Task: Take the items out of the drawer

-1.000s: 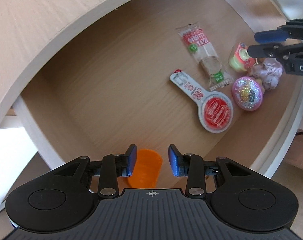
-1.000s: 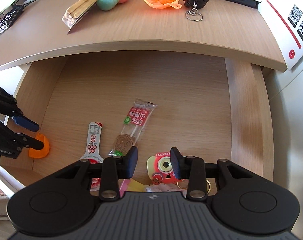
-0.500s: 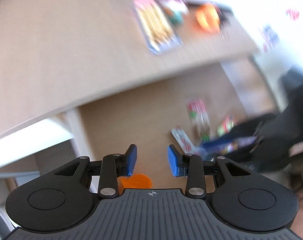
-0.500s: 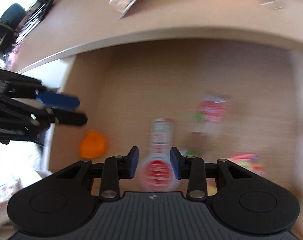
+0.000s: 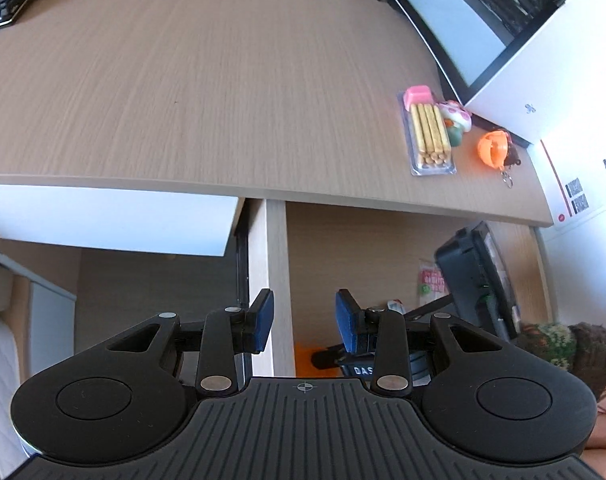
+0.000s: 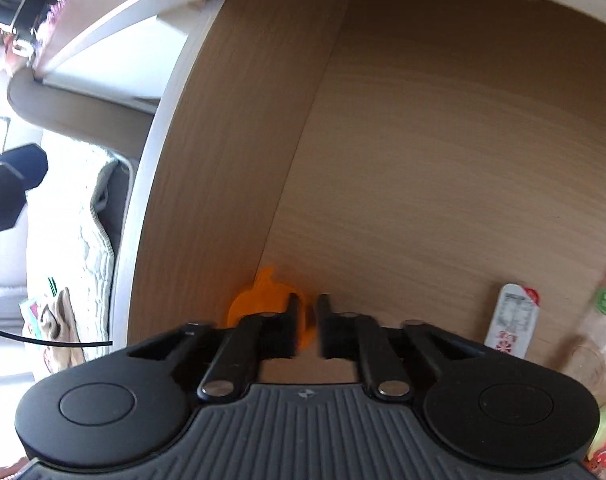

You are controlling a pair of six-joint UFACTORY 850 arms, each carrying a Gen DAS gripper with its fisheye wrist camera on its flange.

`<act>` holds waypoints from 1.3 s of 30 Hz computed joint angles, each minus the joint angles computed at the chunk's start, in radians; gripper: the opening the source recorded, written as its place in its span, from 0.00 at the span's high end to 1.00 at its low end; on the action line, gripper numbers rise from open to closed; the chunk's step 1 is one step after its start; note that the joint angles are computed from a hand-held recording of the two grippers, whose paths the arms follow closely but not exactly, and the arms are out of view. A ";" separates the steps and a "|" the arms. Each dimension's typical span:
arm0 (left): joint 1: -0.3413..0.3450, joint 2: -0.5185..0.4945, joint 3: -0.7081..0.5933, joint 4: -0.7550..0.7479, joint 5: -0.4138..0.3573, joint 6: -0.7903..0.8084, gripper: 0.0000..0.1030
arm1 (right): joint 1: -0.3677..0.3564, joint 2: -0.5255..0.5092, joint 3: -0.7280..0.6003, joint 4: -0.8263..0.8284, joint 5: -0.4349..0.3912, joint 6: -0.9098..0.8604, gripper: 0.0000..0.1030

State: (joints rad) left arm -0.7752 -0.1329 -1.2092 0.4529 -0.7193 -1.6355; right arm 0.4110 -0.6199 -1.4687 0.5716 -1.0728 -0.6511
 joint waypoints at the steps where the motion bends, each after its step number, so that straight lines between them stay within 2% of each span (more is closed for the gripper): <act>1: 0.000 -0.005 -0.005 -0.006 0.005 0.015 0.64 | -0.002 0.012 0.009 0.002 0.003 -0.012 0.96; 5: 0.018 -0.081 -0.050 -0.082 0.087 0.125 0.64 | -0.059 0.105 0.072 0.044 0.049 -0.065 0.96; 10: 0.048 -0.212 -0.152 -0.404 0.174 0.478 0.64 | -0.161 0.267 0.191 -0.021 0.297 -0.003 0.96; 13: 0.064 -0.311 -0.235 -0.632 0.186 0.677 0.64 | -0.223 0.328 0.238 -0.073 0.383 0.086 0.96; 15: 0.071 -0.378 -0.303 -0.700 0.154 0.734 0.64 | -0.259 0.363 0.267 -0.083 0.414 0.120 0.96; 19: 0.077 -0.486 -0.430 -0.654 0.065 0.667 0.64 | -0.303 0.409 0.313 -0.064 0.444 0.150 0.96; 24: 0.078 -0.562 -0.523 -0.628 -0.054 0.613 0.64 | -0.364 0.436 0.350 -0.002 0.442 0.099 0.96; 30: 0.071 -0.595 -0.545 -0.660 -0.057 0.590 0.64 | -0.367 0.453 0.376 -0.005 0.461 0.120 0.96; 33: 0.065 -0.623 -0.583 -0.697 -0.089 0.665 0.64 | -0.363 0.453 0.376 -0.019 0.459 0.128 0.96; 37: 0.046 -0.644 -0.618 -0.668 -0.112 0.687 0.53 | -0.348 0.456 0.377 -0.060 0.481 0.142 0.96; 39: 0.038 -0.654 -0.637 -0.647 -0.127 0.697 0.54 | -0.347 0.458 0.378 -0.055 0.481 0.133 0.96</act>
